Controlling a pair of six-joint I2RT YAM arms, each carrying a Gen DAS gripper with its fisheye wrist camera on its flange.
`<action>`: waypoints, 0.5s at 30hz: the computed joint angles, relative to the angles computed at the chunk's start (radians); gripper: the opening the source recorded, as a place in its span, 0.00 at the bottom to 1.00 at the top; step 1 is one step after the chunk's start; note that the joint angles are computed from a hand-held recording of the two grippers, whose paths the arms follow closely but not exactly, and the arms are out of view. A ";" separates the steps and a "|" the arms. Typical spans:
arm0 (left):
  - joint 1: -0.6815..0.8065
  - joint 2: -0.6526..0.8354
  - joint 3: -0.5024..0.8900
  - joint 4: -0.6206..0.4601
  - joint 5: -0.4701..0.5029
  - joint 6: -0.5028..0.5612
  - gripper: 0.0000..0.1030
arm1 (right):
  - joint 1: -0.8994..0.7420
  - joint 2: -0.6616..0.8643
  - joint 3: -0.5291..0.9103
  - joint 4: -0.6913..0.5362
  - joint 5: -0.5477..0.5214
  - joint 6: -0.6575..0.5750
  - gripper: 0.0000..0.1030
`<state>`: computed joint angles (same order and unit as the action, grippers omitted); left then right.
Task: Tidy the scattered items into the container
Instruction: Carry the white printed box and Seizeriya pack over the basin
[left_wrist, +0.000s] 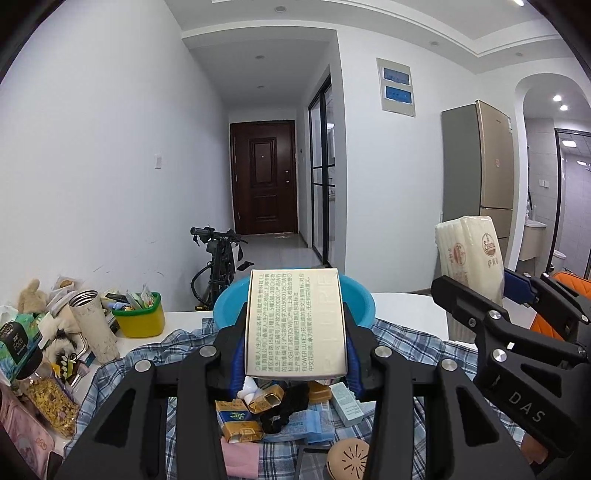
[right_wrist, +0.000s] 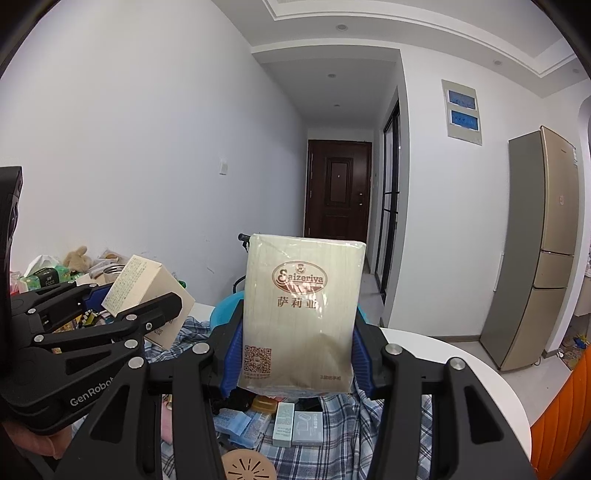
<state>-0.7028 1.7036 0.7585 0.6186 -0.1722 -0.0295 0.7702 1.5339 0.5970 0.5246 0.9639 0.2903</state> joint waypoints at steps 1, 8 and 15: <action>0.003 0.011 0.014 -0.006 0.002 0.002 0.43 | -0.009 0.005 0.005 -0.001 -0.011 -0.001 0.46; 0.035 0.138 0.163 -0.033 0.018 0.000 0.43 | -0.112 0.052 0.051 0.015 -0.113 -0.036 0.46; 0.067 0.281 0.370 -0.120 0.051 0.005 0.43 | -0.226 0.130 0.125 0.039 -0.212 -0.084 0.46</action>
